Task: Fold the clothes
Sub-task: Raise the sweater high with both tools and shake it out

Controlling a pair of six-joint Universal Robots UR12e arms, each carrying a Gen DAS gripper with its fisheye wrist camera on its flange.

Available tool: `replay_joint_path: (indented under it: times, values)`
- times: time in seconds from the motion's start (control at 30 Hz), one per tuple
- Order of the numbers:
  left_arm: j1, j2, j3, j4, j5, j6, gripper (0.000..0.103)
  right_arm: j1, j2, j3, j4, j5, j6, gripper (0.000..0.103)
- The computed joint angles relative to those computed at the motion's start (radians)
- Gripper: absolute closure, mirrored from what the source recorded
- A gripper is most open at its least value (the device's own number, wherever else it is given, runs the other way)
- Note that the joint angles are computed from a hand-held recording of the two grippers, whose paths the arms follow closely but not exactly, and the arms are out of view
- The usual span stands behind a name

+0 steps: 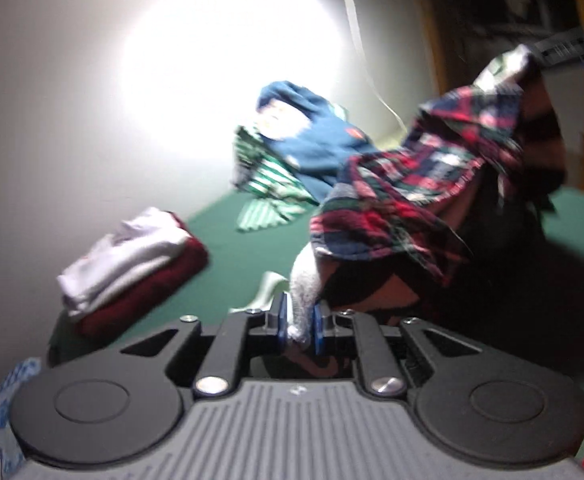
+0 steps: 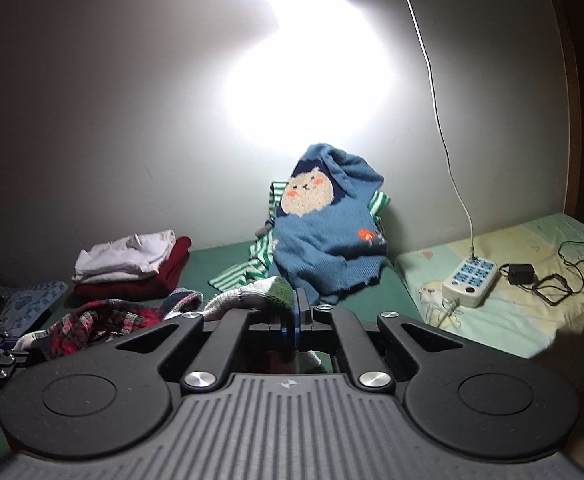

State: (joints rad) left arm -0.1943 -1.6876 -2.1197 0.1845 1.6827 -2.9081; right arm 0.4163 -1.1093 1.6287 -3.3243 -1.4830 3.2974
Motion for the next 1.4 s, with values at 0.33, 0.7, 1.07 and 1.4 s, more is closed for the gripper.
replay_joint_path:
  times: [0.33,0.7,1.07,1.4]
  values:
    - [-0.02,0.097,0.007,0.207,0.144,-0.146,0.089,-0.025,-0.001,-0.06,-0.177,0.198,0.049,0.101]
    - [-0.027,0.164,0.046,0.268,0.203,-0.207,0.089,-0.047,0.008,-0.155,-0.252,0.378,0.057,0.101]
    - [-0.05,0.144,0.178,0.311,0.338,-0.096,0.088,-0.062,0.041,-0.266,-0.278,0.483,0.119,0.101]
    - [0.034,0.012,0.355,0.111,0.375,-0.124,0.088,-0.031,0.177,-0.508,-0.097,0.411,0.016,0.101]
